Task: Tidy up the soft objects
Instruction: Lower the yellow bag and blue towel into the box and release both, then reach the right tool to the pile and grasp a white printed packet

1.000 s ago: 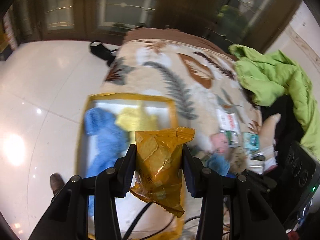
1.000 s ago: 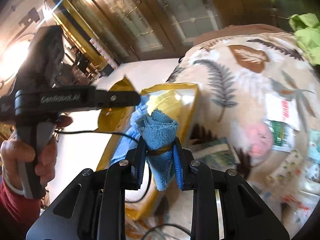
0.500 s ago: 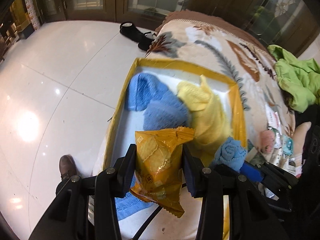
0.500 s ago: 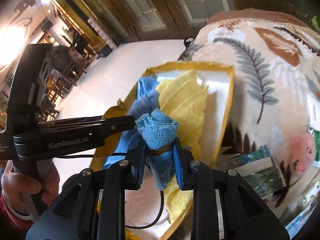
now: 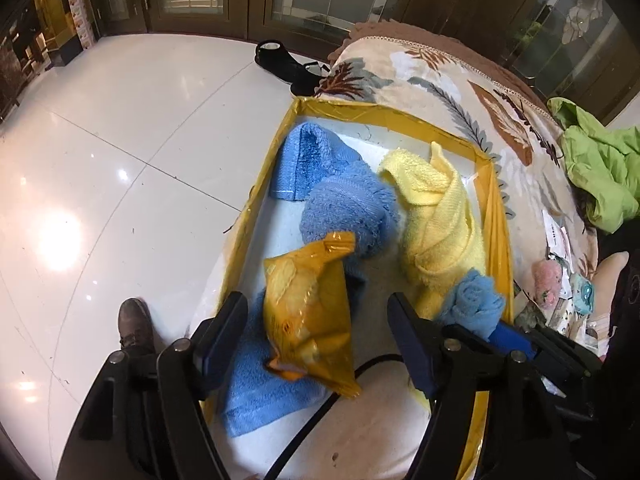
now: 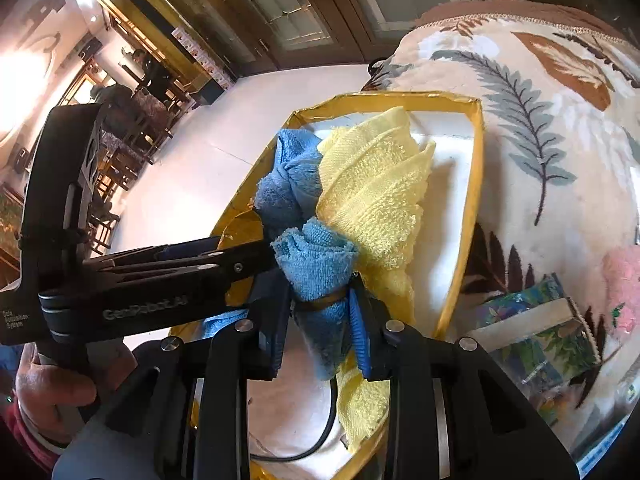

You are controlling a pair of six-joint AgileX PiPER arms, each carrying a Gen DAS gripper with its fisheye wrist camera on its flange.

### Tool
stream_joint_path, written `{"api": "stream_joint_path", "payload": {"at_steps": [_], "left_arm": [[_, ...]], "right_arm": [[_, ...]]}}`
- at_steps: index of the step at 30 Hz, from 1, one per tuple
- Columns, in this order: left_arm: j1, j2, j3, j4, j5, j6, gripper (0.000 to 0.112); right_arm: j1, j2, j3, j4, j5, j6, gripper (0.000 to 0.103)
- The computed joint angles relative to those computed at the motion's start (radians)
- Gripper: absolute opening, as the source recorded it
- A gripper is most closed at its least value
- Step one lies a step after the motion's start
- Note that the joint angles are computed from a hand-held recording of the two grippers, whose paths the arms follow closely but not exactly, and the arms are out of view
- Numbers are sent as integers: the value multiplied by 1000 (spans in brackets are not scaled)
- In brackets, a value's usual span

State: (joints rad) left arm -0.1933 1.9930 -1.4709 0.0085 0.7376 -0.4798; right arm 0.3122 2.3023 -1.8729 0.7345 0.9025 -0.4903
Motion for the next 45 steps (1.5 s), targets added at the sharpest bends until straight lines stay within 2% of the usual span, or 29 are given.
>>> {"api": "stream_joint_path", "payload": {"at_steps": [5,6,8,10,17,22,25,31,36,38,43,45], "left_arm": [[-10,-87,57,-2,16,-7,76],[-13,-101,65,4,18,-13,76],[-19,-149,90,24,33,-38,78],[-6,-194,113,-45,32,17,78],[-56,-363,161,-42,128,49,78],[-112,-479,196,-73,193,81,79],[-170,-502,185,-69,212,69,79],[-285,-420,99,-163,171,131,79],[-357,-316,19,-263,131,182,79],[-397,-273,0,-245,101,163,79],[-463,-167,14,-121,12,57,79],[-467,-127,32,-97,-41,27,79]], "right_arm": [[-24,-43,54,81,8,-57,27],[-24,-45,53,82,14,-55,32],[-18,-30,23,48,40,-15,36],[-8,-23,4,-5,50,30,36],[-56,-167,183,98,-2,-98,36],[-157,-288,325,188,35,-207,36],[-236,-375,430,218,26,-273,36],[-406,-456,541,250,58,-346,36],[-522,-514,683,414,61,-458,37],[-516,-515,681,329,9,-377,43],[-532,-502,705,247,-7,-355,43],[-527,-515,728,213,-52,-367,43]]}}
